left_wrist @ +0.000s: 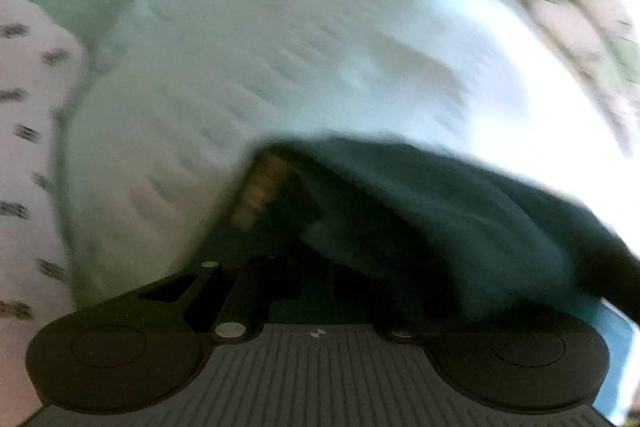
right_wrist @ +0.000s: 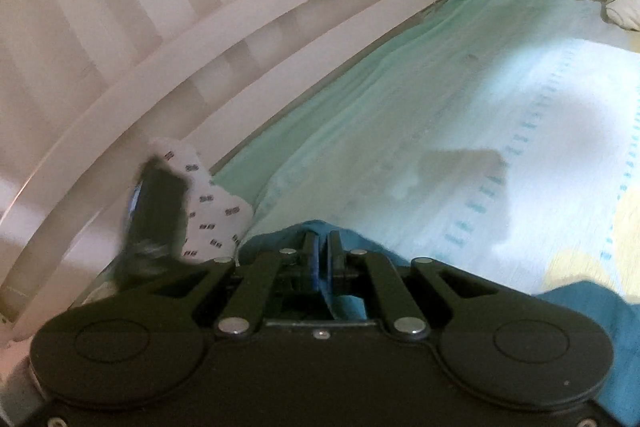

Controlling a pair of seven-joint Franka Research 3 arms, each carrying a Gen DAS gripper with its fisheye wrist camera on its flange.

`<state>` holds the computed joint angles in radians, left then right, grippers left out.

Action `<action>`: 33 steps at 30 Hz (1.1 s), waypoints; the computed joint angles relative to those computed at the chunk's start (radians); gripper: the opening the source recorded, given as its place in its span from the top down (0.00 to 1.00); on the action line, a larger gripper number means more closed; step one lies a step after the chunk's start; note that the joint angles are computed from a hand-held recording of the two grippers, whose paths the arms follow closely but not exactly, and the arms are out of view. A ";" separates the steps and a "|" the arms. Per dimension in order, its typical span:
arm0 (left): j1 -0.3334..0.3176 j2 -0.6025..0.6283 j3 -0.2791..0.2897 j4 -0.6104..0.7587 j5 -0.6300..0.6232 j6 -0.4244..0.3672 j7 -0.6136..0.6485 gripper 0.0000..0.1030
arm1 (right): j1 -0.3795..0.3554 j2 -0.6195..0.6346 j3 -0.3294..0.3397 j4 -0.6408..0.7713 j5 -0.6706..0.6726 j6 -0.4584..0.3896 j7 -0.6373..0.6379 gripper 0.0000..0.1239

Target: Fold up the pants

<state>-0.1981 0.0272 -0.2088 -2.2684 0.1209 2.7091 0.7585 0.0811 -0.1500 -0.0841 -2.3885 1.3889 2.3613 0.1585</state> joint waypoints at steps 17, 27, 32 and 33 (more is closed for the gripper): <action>0.041 -0.164 -0.021 0.000 0.549 -0.301 -0.426 0.90 | 0.109 0.023 0.077 -0.144 -0.114 0.050 0.000 0.89; -0.049 -0.119 -0.054 0.020 0.419 -0.168 -0.231 0.90 | -0.025 -0.076 -0.045 -0.158 -0.202 -0.119 0.069 0.61; -0.103 -0.053 -0.072 0.039 0.321 -0.130 -0.146 0.90 | -0.110 -0.050 -0.079 -0.144 -0.247 0.004 0.126 0.61; -0.113 -0.038 -0.076 0.045 0.313 -0.129 -0.132 0.90 | -0.123 -0.036 -0.082 -0.141 -0.259 0.029 0.135 0.61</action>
<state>-0.3109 -0.0104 -0.2853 -2.2239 0.4340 2.5805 0.6263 -0.0415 -0.1858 -0.1662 -2.5295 1.1296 2.3901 0.2937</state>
